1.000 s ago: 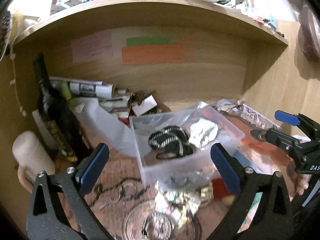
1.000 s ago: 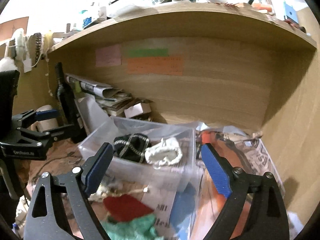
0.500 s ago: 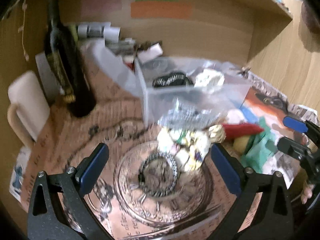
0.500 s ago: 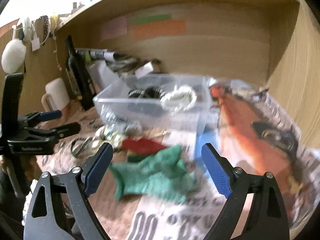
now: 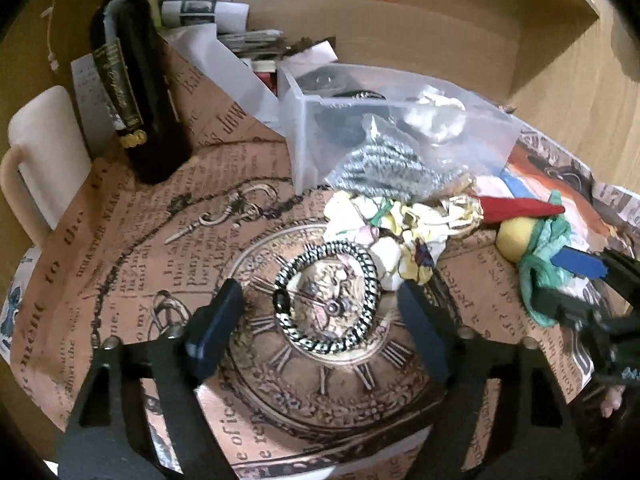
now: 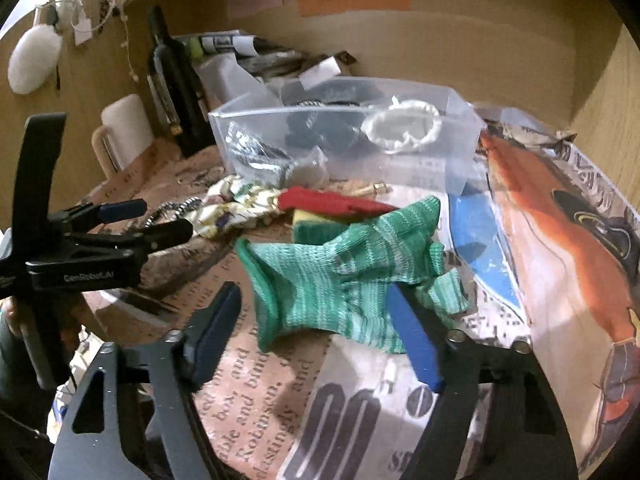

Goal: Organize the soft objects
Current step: 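Grasp the green knit glove with the right gripper and lift it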

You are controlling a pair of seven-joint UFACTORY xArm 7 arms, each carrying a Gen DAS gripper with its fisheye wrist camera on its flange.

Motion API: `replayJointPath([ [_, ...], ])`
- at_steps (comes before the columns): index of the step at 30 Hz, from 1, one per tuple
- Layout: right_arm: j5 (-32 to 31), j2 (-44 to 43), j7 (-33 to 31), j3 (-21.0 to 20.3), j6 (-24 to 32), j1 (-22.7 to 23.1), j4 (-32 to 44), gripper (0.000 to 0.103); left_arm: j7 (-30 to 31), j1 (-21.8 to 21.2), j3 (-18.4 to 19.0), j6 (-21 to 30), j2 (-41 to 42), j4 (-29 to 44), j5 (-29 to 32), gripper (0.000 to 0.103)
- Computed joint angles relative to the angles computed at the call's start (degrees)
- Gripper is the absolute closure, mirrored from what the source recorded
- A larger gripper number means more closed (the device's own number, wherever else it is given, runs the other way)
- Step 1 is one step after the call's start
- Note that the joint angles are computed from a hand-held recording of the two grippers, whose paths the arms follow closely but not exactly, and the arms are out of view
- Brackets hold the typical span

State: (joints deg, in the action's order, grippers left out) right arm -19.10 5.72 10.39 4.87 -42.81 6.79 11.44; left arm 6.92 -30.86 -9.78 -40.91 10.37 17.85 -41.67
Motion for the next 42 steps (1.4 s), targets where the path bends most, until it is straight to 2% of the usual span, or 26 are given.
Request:
replayJointPath([
  [2,-1.25,0.74,0.36,-0.40,-0.70,-0.73,0.16,0.047,0.57,-0.56,-0.06,-0.91,0.56,0.28,-1.06,0.030],
  [6,-1.45,1.15,-0.06,-0.48,-0.86,-1.20,0.45,0.062,0.31,-0.63,-0.22,-1.68,0.55,-0.18,-0.69,0.047],
  [7,-2.53,1.33,0.46,-0.62,-1.00,-1.70,0.57,0.069,0.29,-0.66,-0.23,-1.73,0.49,-0.25,-0.89,0.054],
  [8,-5.01,1.51,1.77,-0.89,-1.05,-2.71,0.83,0.074,0.46,-0.87,-0.29,-1.77,0.34,-0.27,-1.62,0.057],
  [14,-10.07,2.02,4.63,-1.28,-1.86,-5.09,1.32,0.087,-0.44,-0.42,-0.59,-1.81,-1.01,-1.32,-0.86,0.069],
  [21,-12.35,-0.63,5.82,-1.76,-3.50,-5.75,-0.10,0.092,-0.52,-0.30,-1.60,-3.83,-3.83,-3.04,-1.40,0.072],
  [33,-9.65,-9.94,4.46,-3.73,-7.13,-4.06,-3.72,0.093,3.73,0.13,-4.20,-6.46,-9.75,-2.95,-4.91,0.073],
  [42,-7.82,-10.76,3.92,-5.03,-9.42,-3.36,0.60,0.093,8.97,1.80,-4.41,-7.44,-10.24,2.30,-4.87,0.072],
])
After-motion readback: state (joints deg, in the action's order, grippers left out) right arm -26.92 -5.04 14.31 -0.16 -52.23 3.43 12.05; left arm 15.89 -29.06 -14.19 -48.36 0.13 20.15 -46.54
